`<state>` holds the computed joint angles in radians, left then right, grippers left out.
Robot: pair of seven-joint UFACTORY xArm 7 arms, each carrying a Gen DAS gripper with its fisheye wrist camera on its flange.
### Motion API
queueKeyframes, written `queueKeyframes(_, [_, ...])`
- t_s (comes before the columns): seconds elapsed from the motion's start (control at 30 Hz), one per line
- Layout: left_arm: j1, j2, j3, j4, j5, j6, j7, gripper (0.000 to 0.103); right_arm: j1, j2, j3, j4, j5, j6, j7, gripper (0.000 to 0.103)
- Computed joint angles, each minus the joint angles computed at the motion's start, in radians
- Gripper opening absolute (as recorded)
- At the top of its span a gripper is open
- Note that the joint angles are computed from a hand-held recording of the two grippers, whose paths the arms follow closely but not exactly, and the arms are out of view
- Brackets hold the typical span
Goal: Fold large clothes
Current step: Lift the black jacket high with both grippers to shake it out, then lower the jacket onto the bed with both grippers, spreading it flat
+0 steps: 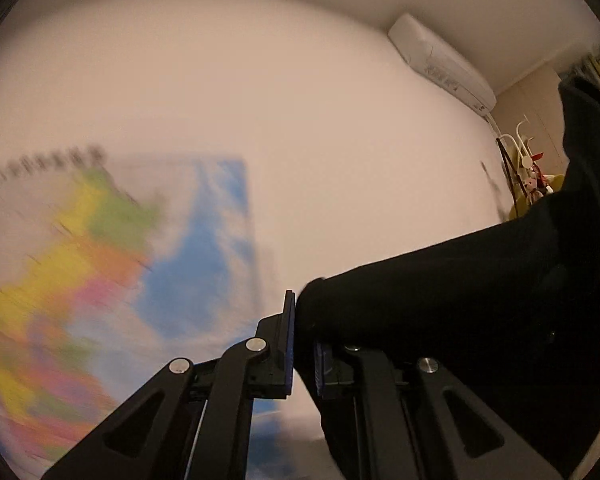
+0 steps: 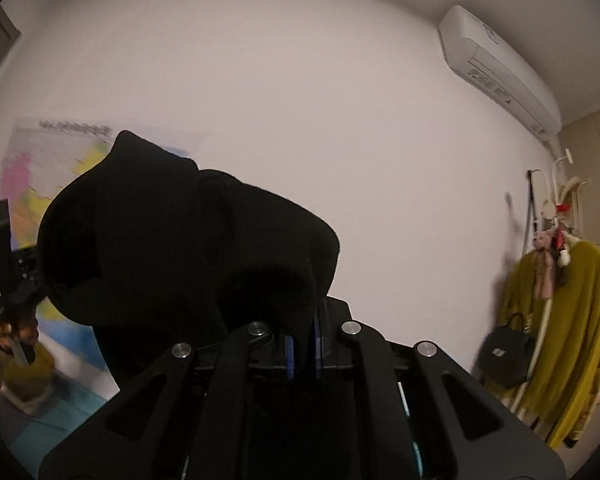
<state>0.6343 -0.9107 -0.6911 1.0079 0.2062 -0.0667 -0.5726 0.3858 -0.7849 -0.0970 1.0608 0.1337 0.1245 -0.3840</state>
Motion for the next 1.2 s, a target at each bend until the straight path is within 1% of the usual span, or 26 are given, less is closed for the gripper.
queueKeyframes(0.03, [-0.049,-0.033,0.033,-0.010,0.009,0.050,0.017,0.007,0.031,-0.046,-0.004,-0.026,0.008,0.027,-0.006,0.006])
queueKeyframes(0.07, [-0.073,-0.045,0.031,0.012,0.015,0.091,0.038,0.007,0.054,-0.070,-0.007,-0.043,0.013,0.035,-0.014,0.006])
queueKeyframes(0.1, [-0.122,-0.098,0.071,-0.009,0.056,0.174,0.016,0.007,0.095,-0.116,-0.012,-0.079,0.022,0.053,-0.027,0.006])
queueKeyframes(0.13, [-0.162,-0.141,0.078,-0.025,0.063,0.215,0.010,0.007,0.113,-0.152,-0.005,-0.104,0.028,0.081,-0.031,0.006])
queueKeyframes(0.17, [-0.237,-0.218,0.117,-0.080,0.065,0.295,0.046,0.007,0.139,-0.183,-0.003,-0.125,0.036,0.105,-0.038,0.006])
queueKeyframes(0.23, [-0.321,-0.342,0.150,-0.127,0.040,0.434,0.104,0.006,0.191,-0.250,0.007,-0.178,0.057,0.151,-0.050,0.006])
queueKeyframes(0.3, [-0.353,-0.438,0.158,-0.136,-0.026,0.560,0.185,0.006,0.235,-0.313,0.024,-0.225,0.080,0.194,-0.057,0.006])
queueKeyframes(0.37, [-0.405,-0.509,0.176,-0.130,-0.032,0.668,0.207,0.006,0.283,-0.364,0.032,-0.260,0.100,0.223,-0.074,0.006])
queueKeyframes(0.4, [-0.431,-0.530,0.180,-0.129,0.003,0.703,0.198,0.006,0.299,-0.376,0.033,-0.271,0.113,0.222,-0.076,0.006])
queueKeyframes(0.43, [-0.427,-0.557,0.179,-0.126,0.009,0.735,0.205,0.006,0.321,-0.380,0.031,-0.281,0.127,0.221,-0.081,0.006])
queueKeyframes(0.47, [-0.404,-0.593,0.179,-0.127,-0.021,0.766,0.240,0.006,0.345,-0.376,0.025,-0.289,0.137,0.219,-0.091,0.006])
queueKeyframes(0.53, [-0.416,-0.593,0.188,-0.140,-0.023,0.812,0.232,0.006,0.405,-0.331,-0.001,-0.292,0.166,0.211,-0.112,0.007])
queueKeyframes(0.57, [-0.412,-0.585,0.191,-0.154,-0.050,0.846,0.240,0.006,0.431,-0.295,-0.016,-0.292,0.177,0.202,-0.128,0.008])
queueKeyframes(0.63, [-0.413,-0.552,0.193,-0.197,-0.075,0.879,0.222,0.006,0.480,-0.174,-0.056,-0.266,0.217,0.207,-0.140,0.008])
queueKeyframes(0.7, [-0.413,-0.482,0.186,-0.268,-0.062,0.895,0.179,0.006,0.491,-0.016,-0.078,-0.239,0.252,0.196,-0.151,0.009])
queueKeyframes(0.73, [-0.381,-0.432,0.171,-0.313,-0.077,0.880,0.168,0.006,0.497,0.058,-0.092,-0.218,0.273,0.202,-0.155,0.009])
queueKeyframes(0.77, [-0.380,-0.387,0.163,-0.345,-0.075,0.869,0.157,0.005,0.486,0.159,-0.093,-0.192,0.280,0.198,-0.158,0.009])
queueKeyframes(0.83, [-0.362,-0.262,0.135,-0.396,-0.055,0.822,0.116,0.005,0.512,0.318,-0.135,-0.130,0.348,0.231,-0.175,0.009])
queueKeyframes(0.9, [-0.330,-0.091,0.094,-0.429,-0.039,0.761,0.085,0.004,0.471,0.484,-0.114,-0.067,0.348,0.243,-0.155,0.008])
queueKeyframes(0.93, [-0.341,0.011,0.101,-0.433,0.006,0.740,0.029,0.004,0.466,0.570,-0.119,-0.023,0.331,0.267,-0.134,0.008])
queueKeyframes(0.97, [-0.326,0.090,0.092,-0.436,0.044,0.710,-0.007,0.004,0.423,0.644,-0.081,0.009,0.323,0.261,-0.122,0.008])
queueKeyframes(1.03, [-0.268,0.203,0.070,-0.425,0.089,0.672,-0.076,0.004,0.401,0.738,-0.078,0.069,0.363,0.285,-0.098,0.007])
queueKeyframes(1.07, [-0.256,0.236,0.083,-0.419,0.097,0.660,-0.095,0.004,0.366,0.753,-0.051,0.081,0.370,0.277,-0.097,0.007])
queueKeyframes(1.1, [-0.256,0.256,0.102,-0.415,0.107,0.654,-0.110,0.004,0.370,0.775,-0.065,0.109,0.418,0.282,-0.106,0.007])
queueKeyframes(1.13, [-0.271,0.280,0.147,-0.415,0.125,0.638,-0.121,0.004,0.355,0.782,-0.056,0.127,0.442,0.295,-0.111,0.007])
queueKeyframes(1.2, [-0.321,0.314,0.218,-0.404,0.204,0.669,-0.177,0.004,0.319,0.831,-0.044,0.178,0.437,0.300,-0.126,0.007])
